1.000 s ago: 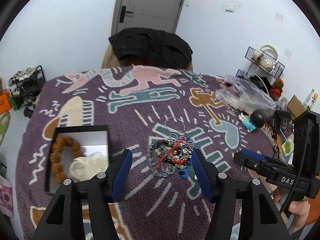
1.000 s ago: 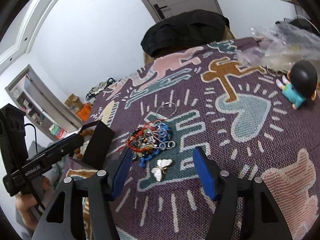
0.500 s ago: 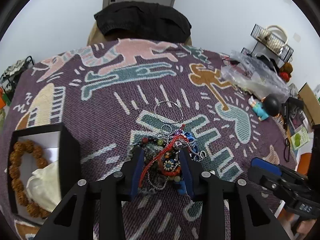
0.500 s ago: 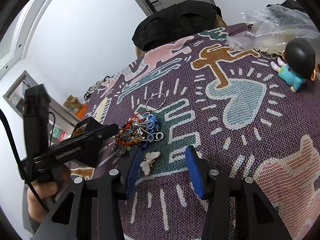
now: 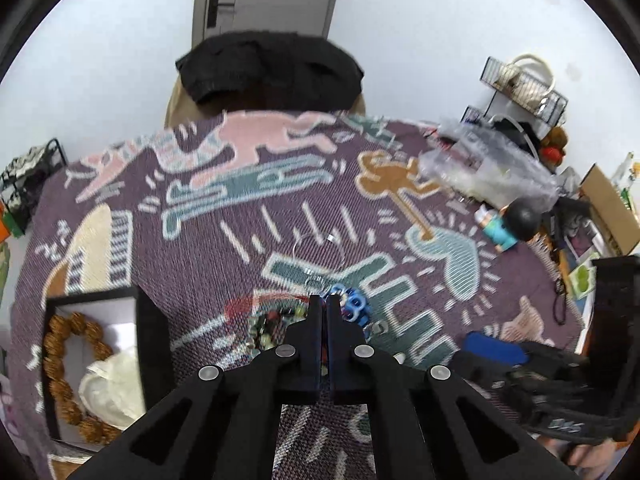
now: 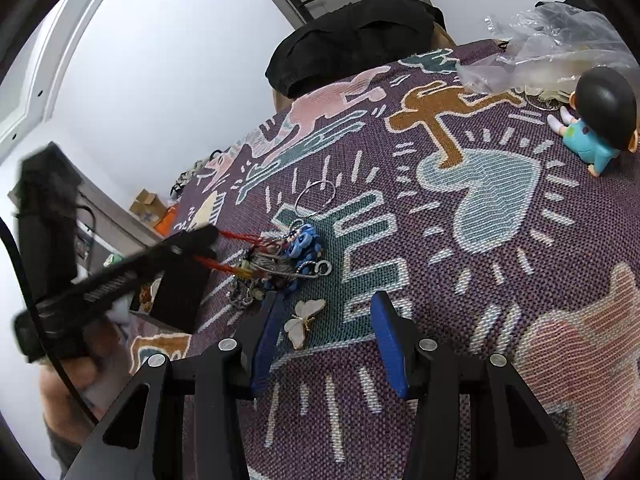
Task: Organize jewelry
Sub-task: 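Grasp the red string bracelet with the left tool and lift it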
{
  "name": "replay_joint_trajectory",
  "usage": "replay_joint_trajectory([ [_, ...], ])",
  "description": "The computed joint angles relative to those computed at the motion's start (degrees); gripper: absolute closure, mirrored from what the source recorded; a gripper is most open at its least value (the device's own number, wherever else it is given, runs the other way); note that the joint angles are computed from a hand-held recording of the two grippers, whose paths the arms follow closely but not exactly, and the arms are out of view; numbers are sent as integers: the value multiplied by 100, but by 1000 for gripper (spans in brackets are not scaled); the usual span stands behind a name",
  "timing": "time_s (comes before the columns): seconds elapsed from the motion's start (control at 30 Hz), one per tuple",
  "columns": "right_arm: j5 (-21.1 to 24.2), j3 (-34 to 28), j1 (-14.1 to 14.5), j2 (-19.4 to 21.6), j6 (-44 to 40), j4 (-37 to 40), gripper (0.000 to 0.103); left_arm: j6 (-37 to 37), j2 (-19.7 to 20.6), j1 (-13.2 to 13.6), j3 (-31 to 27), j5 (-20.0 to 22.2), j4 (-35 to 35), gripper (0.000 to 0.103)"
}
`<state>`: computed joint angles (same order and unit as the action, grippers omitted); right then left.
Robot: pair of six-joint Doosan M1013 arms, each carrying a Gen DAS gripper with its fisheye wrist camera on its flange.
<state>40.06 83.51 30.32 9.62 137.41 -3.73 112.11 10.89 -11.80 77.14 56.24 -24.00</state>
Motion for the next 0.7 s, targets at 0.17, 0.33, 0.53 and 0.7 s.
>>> replay_joint_trajectory([
  [0.17,32,-66,30,45,-52,26,55,162,-108,30,-68,-70,-170,102],
  [0.33,69,-106,33,76,-117,88,55,279,-211,79,-117,-135,-335,102],
  [0.53,104,-201,39,140,-257,233,55,425,-353,124,-163,-257,-485,102],
  [0.7,106,-403,109,239,-487,236,55,559,-476,148,-194,-382,-534,102],
])
